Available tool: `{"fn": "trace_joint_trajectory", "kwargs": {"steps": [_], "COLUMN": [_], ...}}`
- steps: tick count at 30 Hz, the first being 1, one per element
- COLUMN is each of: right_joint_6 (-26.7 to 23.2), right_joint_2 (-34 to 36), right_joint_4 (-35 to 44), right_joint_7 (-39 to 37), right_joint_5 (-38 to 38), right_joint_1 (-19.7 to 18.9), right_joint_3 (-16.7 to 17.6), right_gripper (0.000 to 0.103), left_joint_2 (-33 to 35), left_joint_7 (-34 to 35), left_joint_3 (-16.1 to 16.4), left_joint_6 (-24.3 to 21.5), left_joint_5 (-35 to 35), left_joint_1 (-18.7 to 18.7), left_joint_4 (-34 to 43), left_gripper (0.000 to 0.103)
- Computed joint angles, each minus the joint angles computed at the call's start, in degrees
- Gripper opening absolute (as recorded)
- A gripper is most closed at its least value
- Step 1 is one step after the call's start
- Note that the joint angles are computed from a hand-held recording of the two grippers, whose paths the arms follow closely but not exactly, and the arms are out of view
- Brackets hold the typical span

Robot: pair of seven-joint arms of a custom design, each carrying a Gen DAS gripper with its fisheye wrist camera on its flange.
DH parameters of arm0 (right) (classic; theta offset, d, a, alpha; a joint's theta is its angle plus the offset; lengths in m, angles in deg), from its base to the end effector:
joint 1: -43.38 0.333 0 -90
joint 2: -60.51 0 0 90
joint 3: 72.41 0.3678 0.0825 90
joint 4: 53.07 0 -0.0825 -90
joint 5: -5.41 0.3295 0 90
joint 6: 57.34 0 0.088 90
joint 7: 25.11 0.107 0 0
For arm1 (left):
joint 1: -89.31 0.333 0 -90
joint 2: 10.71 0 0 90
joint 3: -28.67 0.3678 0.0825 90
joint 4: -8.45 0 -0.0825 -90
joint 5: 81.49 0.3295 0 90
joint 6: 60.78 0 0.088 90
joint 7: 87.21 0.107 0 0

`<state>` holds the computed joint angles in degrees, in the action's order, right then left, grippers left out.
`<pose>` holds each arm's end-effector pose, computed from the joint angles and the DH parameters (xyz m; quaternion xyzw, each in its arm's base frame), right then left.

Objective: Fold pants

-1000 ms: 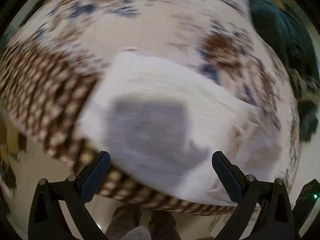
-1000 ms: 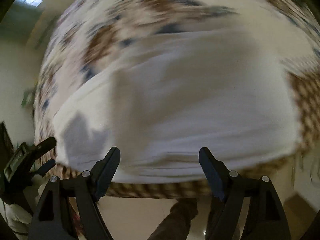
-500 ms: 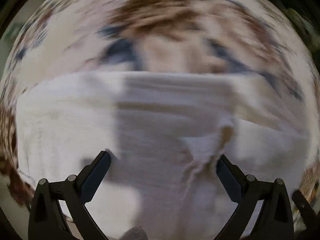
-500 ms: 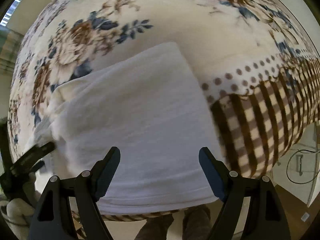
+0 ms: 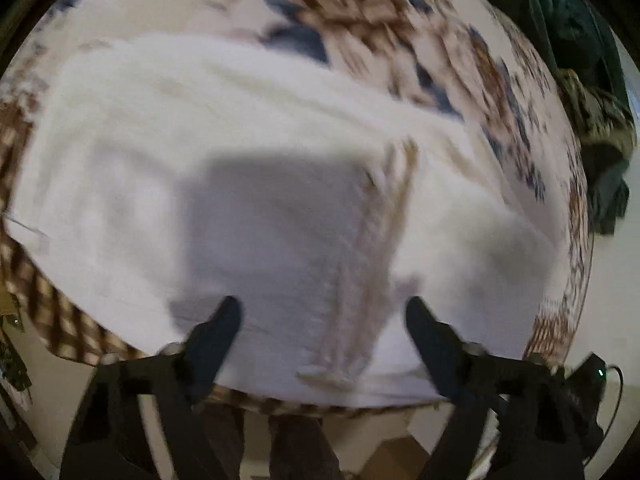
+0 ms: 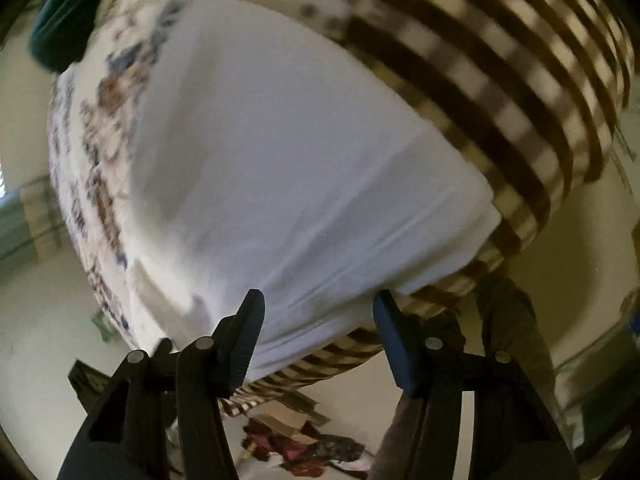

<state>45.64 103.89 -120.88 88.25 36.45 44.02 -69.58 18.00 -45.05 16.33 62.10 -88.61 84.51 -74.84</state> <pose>0.7230 0.0756 0.3962 -0.4805 0.8308 0.2679 0.0847 0.6679 -0.1762 0.4873 0.8819 -0.4488 0.1196 0.0810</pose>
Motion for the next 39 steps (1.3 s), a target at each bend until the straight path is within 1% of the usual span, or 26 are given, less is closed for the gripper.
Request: {"fn": "trace_joint_trajectory", "kwargs": {"steps": [1,2,3,4,5,6,8,9,10,14,17,18,20,26,27,28,29,30,31,32,33,34,35,37,38,39], "right_joint_6": [1.1,1.6,1.7,2.2,2.8,4.5,7.4,8.7,8.9,7.9,6.5,6.1,5.2,1.2,0.2,-2.1,-4.9,-6.5,-7.6,-8.9,-11.3,-12.2,-12.0,-11.8,-11.5,-10.3], "right_joint_2": [-0.2,-0.2,0.0,-0.2,-0.5,-1.6,-3.5,-4.4,-4.9,-6.6,-7.0,-7.1,-7.9,-4.9,-4.1,-2.6,-0.7,0.1,0.6,0.9,1.7,1.6,1.0,-0.2,-0.8,-1.5], "right_joint_4": [-1.2,-1.7,-1.8,-2.5,-3.3,-5.4,-9.0,-10.2,-10.6,-11.1,-10.4,-10.4,-11.4,-6.6,-5.5,-3.0,0.6,2.6,3.9,5.1,7.3,8.0,7.6,7.5,7.4,6.8], "right_joint_7": [0.3,0.6,1.8,2.7,3.2,4.0,4.3,4.1,4.0,2.1,1.4,1.0,0.2,0.1,0.0,-0.7,-2.2,-3.1,-3.5,-4.1,-4.9,-5.5,-6.2,-8.4,-9.7,-11.2], "right_joint_5": [0.5,0.6,-0.3,-0.7,-0.7,-0.7,-0.2,0.1,-0.2,-0.9,-1.3,-1.5,-1.6,-5.0,-5.8,-6.6,-7.9,-8.6,-8.9,-9.2,-9.6,-9.7,-9.7,-11.8,-13.2,-15.0], "right_joint_1": [0.1,0.2,0.8,1.1,1.1,1.5,1.6,1.7,1.8,1.4,1.3,1.3,0.7,1.8,2.0,1.9,1.9,2.0,2.1,2.1,2.0,2.2,2.4,3.8,4.7,6.1], "right_joint_3": [-0.1,-0.2,-0.8,-1.1,-1.1,-1.6,-1.6,-1.5,-1.5,-1.1,-1.3,-1.3,-1.6,-2.2,-2.2,-2.0,-1.6,-1.6,-1.6,-1.5,-1.2,-1.2,-1.2,-1.6,-1.9,-2.3], "right_gripper": [0.059,0.057,0.045,0.036,0.031,0.019,0.012,0.004,0.004,0.004,0.004,0.004,0.004,0.004,0.005,0.006,0.007,0.010,0.014,0.020,0.036,0.049,0.052,0.054,0.057,0.067], "left_joint_2": [1.2,2.4,2.6,2.4,2.1,1.7,-0.2,-1.2,-2.3,-6.4,-6.0,-5.7,-5.8,-5.8,-5.6,-5.4,-5.2,-5.6,-5.9,-6.1,-6.8,-7.3,-7.7,-7.6,-7.2,-6.5], "left_joint_7": [0.4,0.8,1.2,1.3,1.3,1.7,2.5,2.9,3.3,4.6,4.6,4.3,5.0,5.7,5.9,6.2,6.5,6.4,6.0,5.2,3.8,3.1,2.6,1.5,1.6,2.5], "left_joint_3": [-0.1,-0.2,-0.4,-0.3,-0.1,-0.2,-0.4,-0.6,-0.8,-1.7,-1.6,-1.5,-1.9,-1.8,-1.8,-2.0,-2.3,-2.5,-2.4,-1.9,-1.1,-0.7,-0.3,0.5,0.6,0.6], "left_joint_6": [-0.5,-1.8,-1.1,-0.3,0.5,1.7,5.1,6.0,7.1,10.2,10.2,9.9,10.2,9.8,9.9,9.6,9.3,9.9,9.7,8.9,8.4,8.6,8.7,8.0,8.1,8.2], "left_joint_5": [0.4,0.9,0.6,0.9,1.3,1.2,1.1,0.6,0.1,-4.6,-6.2,-6.4,-8.1,-9.0,-9.3,-10.0,-11.4,-13.4,-14.0,-13.6,-12.0,-10.9,-9.7,-6.3,-4.9,-3.5], "left_joint_1": [-0.4,-0.7,-0.6,-0.8,-0.9,-0.7,-0.5,-0.1,0.1,1.9,1.8,1.7,2.3,2.2,2.3,2.5,3.1,3.8,4.0,3.8,3.2,2.9,2.5,1.7,1.4,1.1], "left_joint_4": [1.2,2.5,2.0,1.4,0.8,-0.2,-3.3,-4.7,-6.2,-11.6,-11.6,-11.4,-12.6,-13.6,-13.7,-13.7,-13.9,-14.7,-14.7,-14.1,-13.6,-13.5,-13.1,-10.9,-9.9,-8.6], "left_gripper": [0.048,0.041,0.023,0.019,0.018,0.017,0.016,0.015,0.013,0.013,0.012,0.008,0.008,0.008,0.009,0.012,0.012,0.015,0.020,0.021,0.022,0.024,0.027,0.048,0.052,0.058]}}
